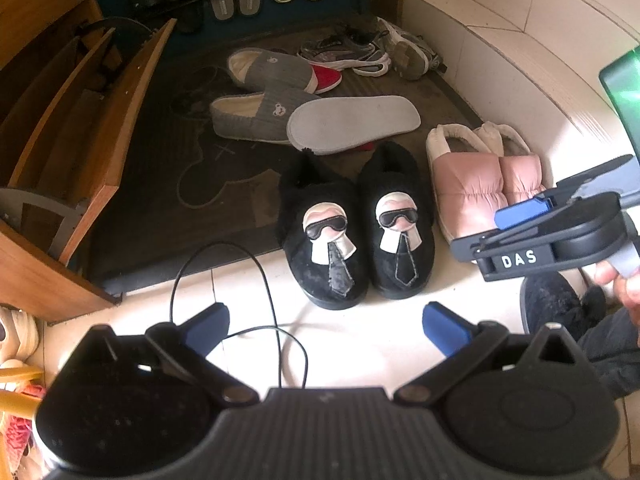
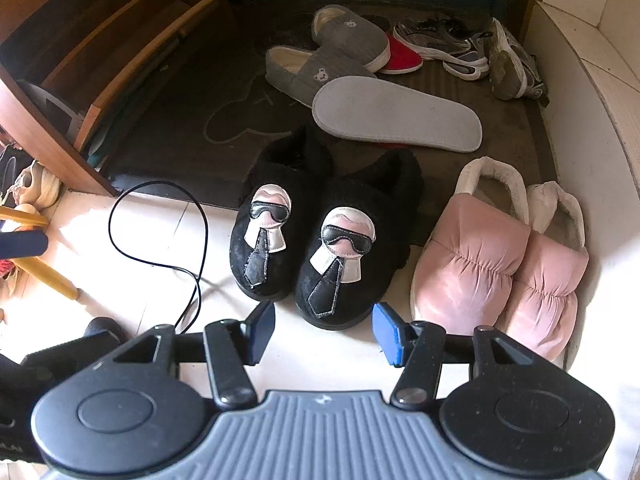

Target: Organize scattered shoes

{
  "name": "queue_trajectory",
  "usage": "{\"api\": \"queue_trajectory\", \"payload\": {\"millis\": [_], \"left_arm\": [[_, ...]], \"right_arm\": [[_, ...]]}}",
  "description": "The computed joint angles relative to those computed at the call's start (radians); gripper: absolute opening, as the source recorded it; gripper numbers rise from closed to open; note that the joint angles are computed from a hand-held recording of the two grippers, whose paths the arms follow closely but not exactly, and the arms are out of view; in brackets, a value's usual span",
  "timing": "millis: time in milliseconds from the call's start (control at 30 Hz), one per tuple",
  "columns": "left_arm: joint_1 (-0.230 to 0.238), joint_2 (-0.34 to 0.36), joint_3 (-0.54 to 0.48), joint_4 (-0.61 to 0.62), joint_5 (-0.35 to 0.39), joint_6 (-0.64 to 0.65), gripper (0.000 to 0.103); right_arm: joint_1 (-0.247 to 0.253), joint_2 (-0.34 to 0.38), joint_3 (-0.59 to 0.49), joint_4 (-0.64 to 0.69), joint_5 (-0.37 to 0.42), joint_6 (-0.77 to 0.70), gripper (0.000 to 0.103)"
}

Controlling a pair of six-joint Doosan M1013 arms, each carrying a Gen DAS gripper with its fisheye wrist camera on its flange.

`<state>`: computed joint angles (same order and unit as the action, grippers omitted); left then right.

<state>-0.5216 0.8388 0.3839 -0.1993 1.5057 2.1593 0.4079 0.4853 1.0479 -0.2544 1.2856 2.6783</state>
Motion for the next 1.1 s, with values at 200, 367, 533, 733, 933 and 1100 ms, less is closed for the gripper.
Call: {"api": "queue_trajectory", "payload": {"millis": [200, 367, 533, 733, 933, 1100], "left_arm": [[0.000, 0.000, 0.000, 0.000, 0.004, 0.005, 0.103], [0.001, 0.003, -0.005, 0.001, 0.006, 0.005, 0.103], [0.001, 0.002, -0.002, 0.001, 0.004, 0.005, 0.103], [-0.004, -0.007, 0.016, 0.005, -0.007, -0.003, 0.103], [-0.004, -0.009, 0.020, 0.004, -0.009, -0.003, 0.103], [-0.005, -0.012, 0.027, 0.003, -0.013, -0.004, 0.103]], "right_arm": [[0.000, 0.000, 0.003, 0.003, 0.001, 0.001, 0.054], [-0.002, -0.001, 0.005, 0.012, -0.001, -0.007, 0.054], [-0.001, -0.002, 0.008, 0.013, -0.003, -0.006, 0.054], [0.001, -0.004, 0.013, 0.014, -0.007, -0.009, 0.054], [0.000, 0.000, 0.009, 0.017, -0.006, -0.013, 0.054], [0.001, 0.000, 0.010, 0.018, -0.004, -0.010, 0.054]]}}
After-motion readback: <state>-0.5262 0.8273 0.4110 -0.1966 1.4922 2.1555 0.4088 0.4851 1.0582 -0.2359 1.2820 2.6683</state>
